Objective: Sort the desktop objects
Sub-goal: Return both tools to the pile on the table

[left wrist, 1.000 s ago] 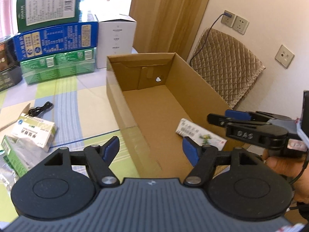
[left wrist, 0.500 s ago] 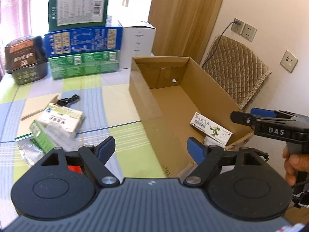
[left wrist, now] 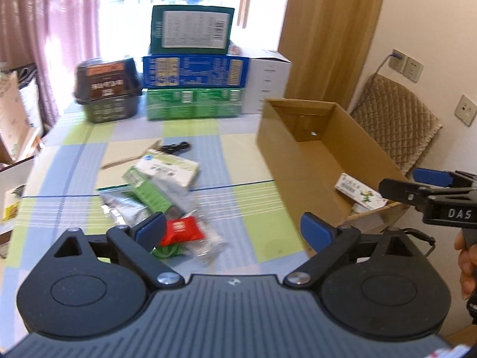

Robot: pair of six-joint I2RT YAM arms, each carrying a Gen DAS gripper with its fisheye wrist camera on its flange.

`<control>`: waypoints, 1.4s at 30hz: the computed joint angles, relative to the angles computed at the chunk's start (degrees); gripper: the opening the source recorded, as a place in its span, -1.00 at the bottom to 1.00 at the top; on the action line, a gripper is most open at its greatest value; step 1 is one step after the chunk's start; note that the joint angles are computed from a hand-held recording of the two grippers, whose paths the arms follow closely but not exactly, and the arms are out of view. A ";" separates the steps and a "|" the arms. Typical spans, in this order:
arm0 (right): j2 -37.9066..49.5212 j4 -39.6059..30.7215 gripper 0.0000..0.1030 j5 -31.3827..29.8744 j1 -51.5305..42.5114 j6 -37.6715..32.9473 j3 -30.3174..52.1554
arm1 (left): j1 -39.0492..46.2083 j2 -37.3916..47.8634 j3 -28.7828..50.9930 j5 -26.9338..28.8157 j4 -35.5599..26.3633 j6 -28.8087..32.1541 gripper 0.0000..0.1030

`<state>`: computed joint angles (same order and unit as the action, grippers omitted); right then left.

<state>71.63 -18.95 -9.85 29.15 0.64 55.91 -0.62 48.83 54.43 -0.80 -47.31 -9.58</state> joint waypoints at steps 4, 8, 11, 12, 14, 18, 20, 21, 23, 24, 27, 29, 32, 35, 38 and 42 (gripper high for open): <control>-0.44 0.39 0.96 1.59 3.40 1.59 -0.24 | 5.26 -4.07 -0.76 1.06 -3.06 2.40 0.97; -0.20 0.55 0.96 2.70 6.18 2.84 -0.04 | 11.60 -7.91 -1.70 2.45 -5.63 6.48 0.97; 0.27 1.08 0.96 3.02 7.96 3.94 0.11 | 17.30 -10.45 -2.49 3.27 -6.66 11.20 0.97; 0.41 1.19 0.96 3.11 8.51 4.10 0.11 | 19.63 -11.22 -2.71 4.08 -7.07 12.89 0.97; 1.16 1.59 0.96 3.37 9.87 4.51 0.26 | 26.43 -12.13 -2.98 7.95 -8.09 16.97 0.97; 2.90 2.54 0.96 4.36 12.65 4.66 0.28 | 40.19 -11.77 -3.47 16.24 -9.68 24.42 0.97; 3.72 3.09 0.96 4.47 13.70 4.28 0.08 | 44.32 -10.90 -3.83 18.41 -9.65 26.72 0.97; 4.17 3.33 0.96 4.65 14.24 4.01 0.00 | 46.10 -10.64 -4.07 19.29 -9.70 27.80 0.97; 5.27 3.87 0.96 4.80 14.95 3.47 -0.07 | 48.16 -9.92 -4.48 20.47 -9.35 29.05 0.97; 5.92 4.09 0.96 4.80 15.20 3.36 -0.02 | 48.85 -9.52 -4.71 20.93 -9.12 29.53 0.97; 8.25 4.45 0.96 4.66 15.75 3.42 0.72 | 48.83 -9.13 -6.27 20.80 -7.66 29.84 0.97; 10.07 4.75 0.96 4.51 16.06 3.54 1.50 | 47.97 -8.29 -7.34 20.24 -5.93 29.37 0.97; 13.42 4.87 0.96 4.25 16.62 3.30 3.38 | 45.30 -6.51 -9.38 18.16 -2.19 27.33 0.97; 17.07 4.73 0.96 4.45 17.11 2.72 5.72 | 44.06 -4.01 -11.49 17.02 1.94 26.20 0.97; 20.88 2.90 0.96 4.36 17.39 1.90 9.04 | 42.73 -1.24 -13.29 15.88 5.89 25.62 0.97; 25.61 2.06 0.96 4.33 17.53 0.48 12.71 | 40.20 2.25 -15.65 14.14 11.31 25.66 0.97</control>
